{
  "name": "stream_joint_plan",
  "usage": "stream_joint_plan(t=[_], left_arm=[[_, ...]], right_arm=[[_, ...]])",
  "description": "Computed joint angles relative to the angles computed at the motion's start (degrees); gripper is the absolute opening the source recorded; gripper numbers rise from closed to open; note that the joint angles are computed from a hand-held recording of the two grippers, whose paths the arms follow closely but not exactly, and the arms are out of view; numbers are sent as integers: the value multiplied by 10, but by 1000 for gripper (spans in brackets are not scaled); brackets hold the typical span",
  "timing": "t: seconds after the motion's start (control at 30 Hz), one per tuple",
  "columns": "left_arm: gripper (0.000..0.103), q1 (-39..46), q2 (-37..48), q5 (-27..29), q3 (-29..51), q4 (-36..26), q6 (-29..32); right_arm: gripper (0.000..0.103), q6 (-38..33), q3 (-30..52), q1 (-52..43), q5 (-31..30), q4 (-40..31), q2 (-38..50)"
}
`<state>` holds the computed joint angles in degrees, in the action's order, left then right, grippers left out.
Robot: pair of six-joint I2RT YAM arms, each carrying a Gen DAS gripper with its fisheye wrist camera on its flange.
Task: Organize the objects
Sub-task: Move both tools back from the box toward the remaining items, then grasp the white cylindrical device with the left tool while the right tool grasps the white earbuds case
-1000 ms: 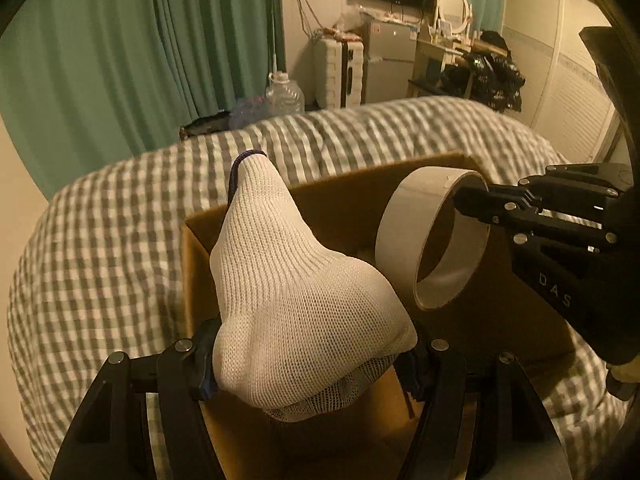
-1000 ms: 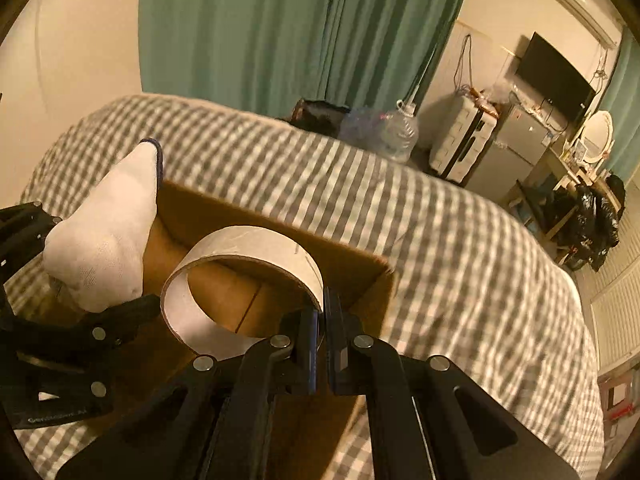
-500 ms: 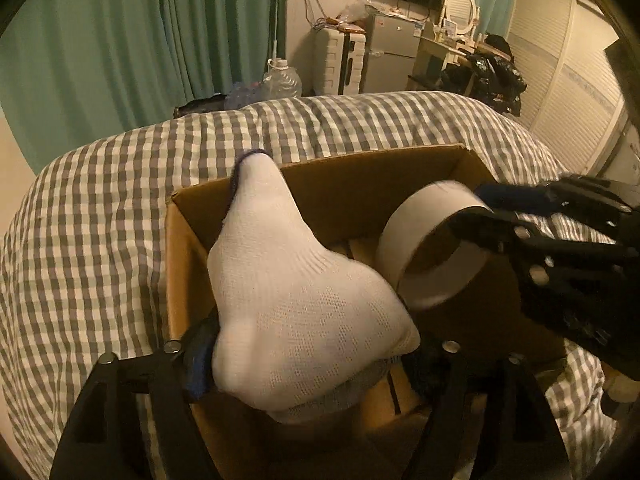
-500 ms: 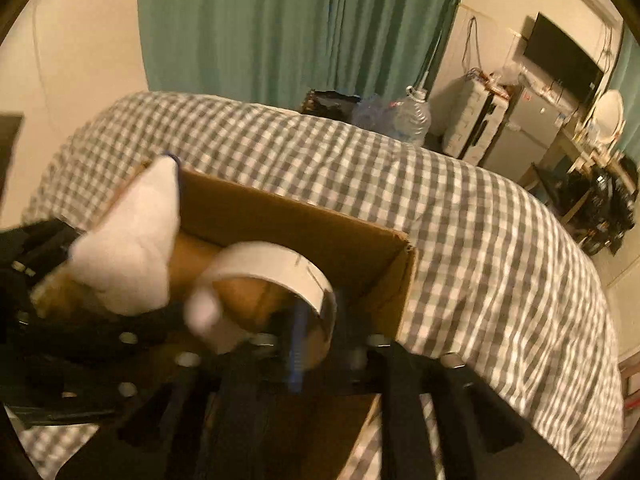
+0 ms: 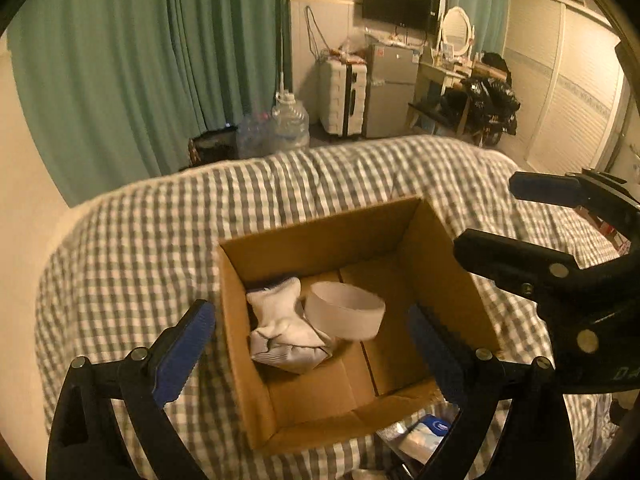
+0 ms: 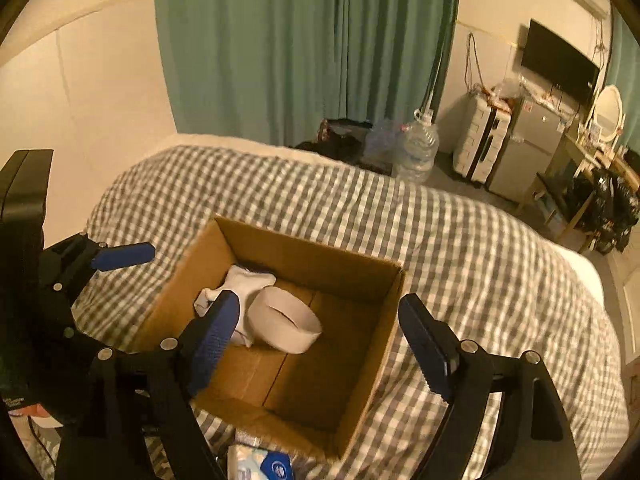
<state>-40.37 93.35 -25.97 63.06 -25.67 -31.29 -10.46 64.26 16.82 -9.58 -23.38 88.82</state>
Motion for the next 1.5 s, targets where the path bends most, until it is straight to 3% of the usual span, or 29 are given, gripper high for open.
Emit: stream_joint_plan(t=[0.43,0.77,0.93,1.1,1.3,1.5], left_arm=[[102,-111,-91,-124,70,-191,-97],[103,-201,-76,-147,43,-297,-255],[103,-255,-19,-134,-5,-289,-348],[103,-296,50,-101,-42,-225,-405],[103,-321,102,-45,-85,-140,-431],[103,-351,142,-27,-86,-113,-435]], right_arm=[[91,-14,4,4,4,-132,-192],[92,-66,-54,-28,-26,-226,-308],[92,-86,-141,-24,-22,-218,-348],[92,-95,-239,-24,-32,-199,-379],[92,-93,-335,-10,-22,-144,-382],[92,-84,-368,-13,-25,-104,-347]])
